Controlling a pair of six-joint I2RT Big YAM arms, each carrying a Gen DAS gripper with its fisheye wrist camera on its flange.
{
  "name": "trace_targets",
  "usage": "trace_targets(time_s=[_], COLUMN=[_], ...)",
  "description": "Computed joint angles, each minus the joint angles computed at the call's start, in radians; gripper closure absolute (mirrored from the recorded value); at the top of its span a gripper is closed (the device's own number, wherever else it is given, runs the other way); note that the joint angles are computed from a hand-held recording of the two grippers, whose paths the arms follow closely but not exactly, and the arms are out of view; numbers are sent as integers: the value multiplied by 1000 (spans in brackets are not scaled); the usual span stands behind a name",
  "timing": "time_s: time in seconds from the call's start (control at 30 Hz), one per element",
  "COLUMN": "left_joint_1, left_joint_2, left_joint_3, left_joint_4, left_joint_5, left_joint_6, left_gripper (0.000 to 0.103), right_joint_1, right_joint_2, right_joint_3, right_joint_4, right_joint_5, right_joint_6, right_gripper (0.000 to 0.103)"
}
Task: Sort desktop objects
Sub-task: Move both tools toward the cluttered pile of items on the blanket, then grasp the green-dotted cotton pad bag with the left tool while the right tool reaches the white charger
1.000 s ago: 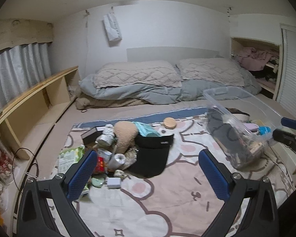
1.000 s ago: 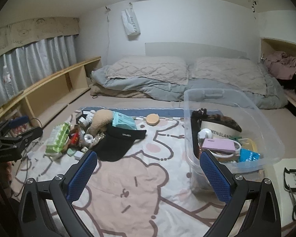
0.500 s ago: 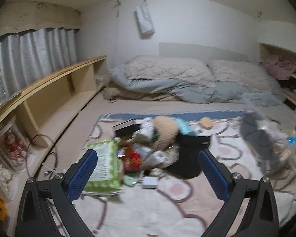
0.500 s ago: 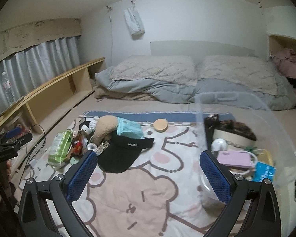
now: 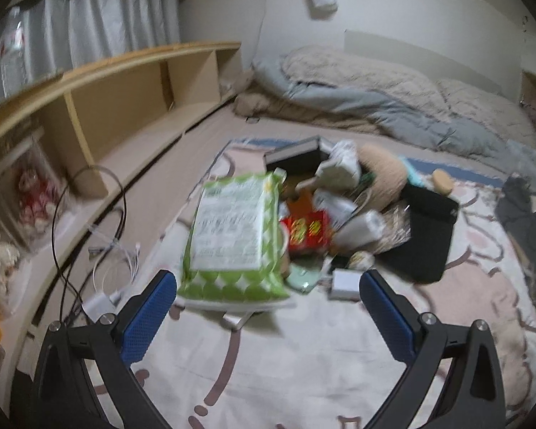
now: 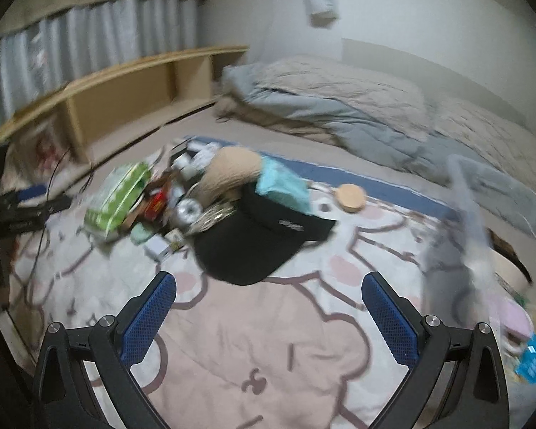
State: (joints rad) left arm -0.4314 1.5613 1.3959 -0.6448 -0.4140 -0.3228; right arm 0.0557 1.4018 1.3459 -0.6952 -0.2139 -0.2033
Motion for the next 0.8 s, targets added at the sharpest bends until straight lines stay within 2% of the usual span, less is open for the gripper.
trace_targets(time_s=[0.07, 0.13, 0.27, 0.57, 0.7, 0.73, 0.8], left_joint_1=[9, 17, 39, 96, 106, 105, 99], left_joint_2=[13, 24, 41, 80, 98, 95, 90], left_joint_3=[-18, -29, -61, -114, -122, -131, -138], left_joint_4=[2, 4, 23, 38, 4, 11, 13], left_joint_5=[-1, 6, 34, 150, 175, 173, 164], left_joint_6=[-7, -15, -34, -122, -134, -127, -114], left_gripper=[0, 0, 0, 0, 0, 0, 0], right_joint_1=[17, 35, 79, 143, 164, 170, 182], right_joint_2=[37, 71, 143, 316, 367, 378, 401], right_joint_3=[16, 38, 83, 225, 269, 279, 300], right_joint_4=[-38, -70, -90, -155, -143, -135, -121], right_joint_5=[-70, -103, -107, -118, -137, -140, -137], right_joint_6=[-51, -69, -87, -20, 15, 26, 48], right_gripper=[0, 0, 0, 0, 0, 1, 10])
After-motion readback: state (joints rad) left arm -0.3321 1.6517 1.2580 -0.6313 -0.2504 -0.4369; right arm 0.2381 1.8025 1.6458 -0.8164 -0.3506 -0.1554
